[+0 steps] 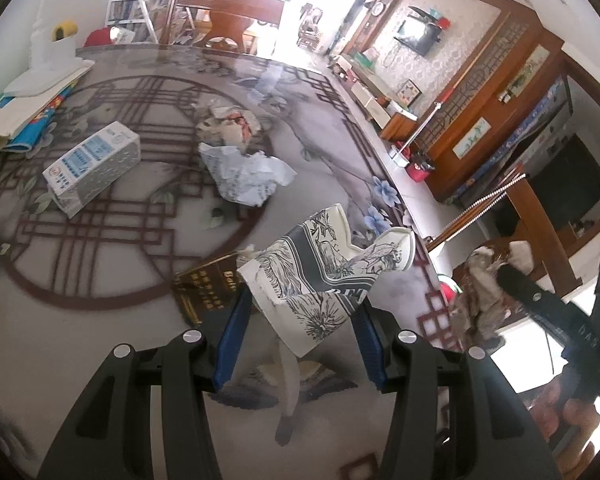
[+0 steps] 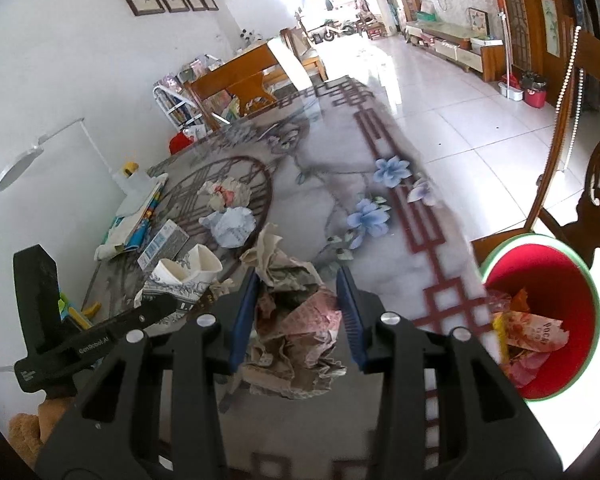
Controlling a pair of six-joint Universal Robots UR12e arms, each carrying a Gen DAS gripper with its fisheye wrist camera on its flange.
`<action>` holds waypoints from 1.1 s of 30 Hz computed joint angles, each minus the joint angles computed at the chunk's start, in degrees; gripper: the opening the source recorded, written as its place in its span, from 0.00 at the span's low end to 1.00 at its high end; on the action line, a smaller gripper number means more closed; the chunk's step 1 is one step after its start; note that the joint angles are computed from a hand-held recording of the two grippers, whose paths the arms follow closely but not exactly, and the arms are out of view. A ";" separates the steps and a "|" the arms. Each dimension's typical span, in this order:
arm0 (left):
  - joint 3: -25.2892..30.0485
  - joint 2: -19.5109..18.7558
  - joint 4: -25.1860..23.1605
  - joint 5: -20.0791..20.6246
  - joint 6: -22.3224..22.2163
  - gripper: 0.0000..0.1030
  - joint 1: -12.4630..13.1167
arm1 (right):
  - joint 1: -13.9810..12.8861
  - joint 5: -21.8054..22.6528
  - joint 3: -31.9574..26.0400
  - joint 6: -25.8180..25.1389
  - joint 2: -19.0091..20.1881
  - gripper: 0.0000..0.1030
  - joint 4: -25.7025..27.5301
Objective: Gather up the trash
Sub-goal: 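Carry both items to the red bucket and open both grippers over it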
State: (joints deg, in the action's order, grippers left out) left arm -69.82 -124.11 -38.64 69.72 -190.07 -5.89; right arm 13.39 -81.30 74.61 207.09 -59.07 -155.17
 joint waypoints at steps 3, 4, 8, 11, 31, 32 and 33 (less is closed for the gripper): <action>0.58 -0.44 -1.25 0.21 0.63 0.46 -0.41 | -0.98 0.82 1.89 1.82 -1.13 0.38 -1.99; 0.82 -0.60 -1.70 0.51 0.91 0.46 -0.58 | -1.27 0.50 2.66 2.25 -1.64 0.38 -2.78; 1.43 -1.08 -2.09 1.35 2.10 0.46 -1.28 | -2.23 -1.15 5.33 2.62 -3.41 0.38 -5.06; 2.03 -1.57 -2.29 2.69 4.57 0.46 -2.09 | -2.87 -2.78 7.38 3.11 -4.60 0.38 -5.96; 20.24 -11.96 -17.30 -11.93 14.26 0.46 -9.66 | -7.68 -13.21 20.19 17.38 -9.40 0.39 -8.81; 21.30 -12.55 -18.11 -12.51 14.80 0.46 -10.03 | -7.84 -13.88 20.46 18.06 -9.49 0.40 -8.70; 22.24 -13.08 -19.01 -13.31 15.32 0.47 -10.32 | -7.97 -14.60 20.70 18.70 -9.58 0.40 -8.53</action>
